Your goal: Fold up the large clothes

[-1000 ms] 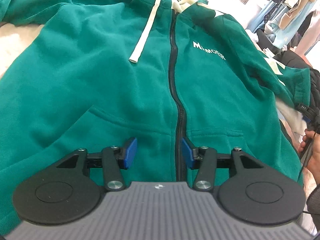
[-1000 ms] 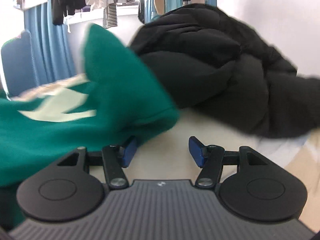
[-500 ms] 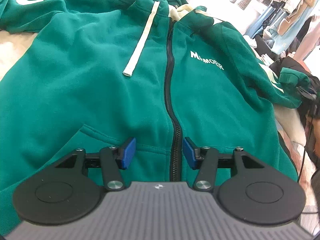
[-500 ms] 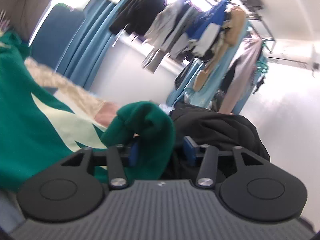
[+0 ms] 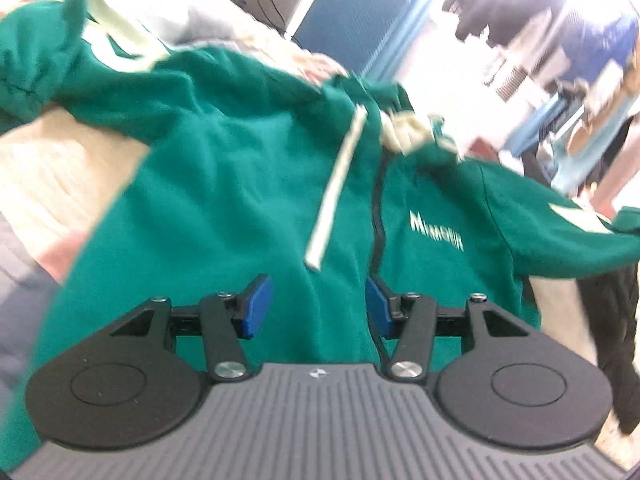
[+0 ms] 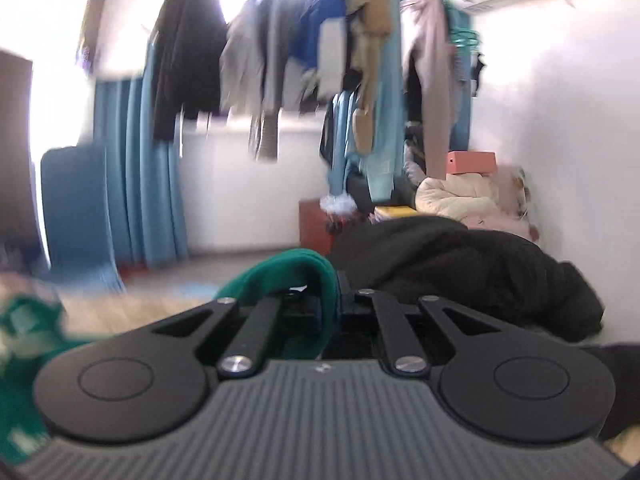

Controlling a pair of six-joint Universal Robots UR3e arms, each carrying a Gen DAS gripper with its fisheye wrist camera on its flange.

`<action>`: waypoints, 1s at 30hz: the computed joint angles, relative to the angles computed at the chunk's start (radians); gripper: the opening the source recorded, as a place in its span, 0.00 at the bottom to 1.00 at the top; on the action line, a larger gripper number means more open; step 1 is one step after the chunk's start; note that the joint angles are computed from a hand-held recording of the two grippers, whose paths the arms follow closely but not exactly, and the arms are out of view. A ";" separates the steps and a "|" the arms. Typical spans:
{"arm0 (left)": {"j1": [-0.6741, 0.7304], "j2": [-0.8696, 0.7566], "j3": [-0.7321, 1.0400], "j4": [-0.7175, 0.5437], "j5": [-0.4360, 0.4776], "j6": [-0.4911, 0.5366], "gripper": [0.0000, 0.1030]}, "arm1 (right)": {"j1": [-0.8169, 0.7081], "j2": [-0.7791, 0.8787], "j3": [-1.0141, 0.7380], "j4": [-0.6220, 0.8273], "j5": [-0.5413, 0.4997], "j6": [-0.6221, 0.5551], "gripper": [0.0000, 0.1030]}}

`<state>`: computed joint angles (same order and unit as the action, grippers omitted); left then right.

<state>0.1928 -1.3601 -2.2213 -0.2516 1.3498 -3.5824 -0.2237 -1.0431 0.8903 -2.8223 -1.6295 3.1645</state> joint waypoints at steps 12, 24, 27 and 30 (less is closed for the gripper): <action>0.544 0.448 -0.152 -0.335 -0.482 0.190 0.56 | 0.416 -0.134 0.001 -0.025 0.047 -0.026 0.08; 1.030 0.805 -0.102 -1.231 -0.836 0.666 0.56 | 0.841 -0.028 0.440 -0.215 -0.021 -0.038 0.08; 1.022 0.788 -0.107 -1.225 -0.827 0.672 0.56 | 0.885 -0.004 0.461 -0.161 -0.024 -0.021 0.10; 0.978 0.751 -0.129 -1.111 -0.807 0.606 0.56 | 0.864 -0.056 0.489 -0.061 0.017 -0.045 0.14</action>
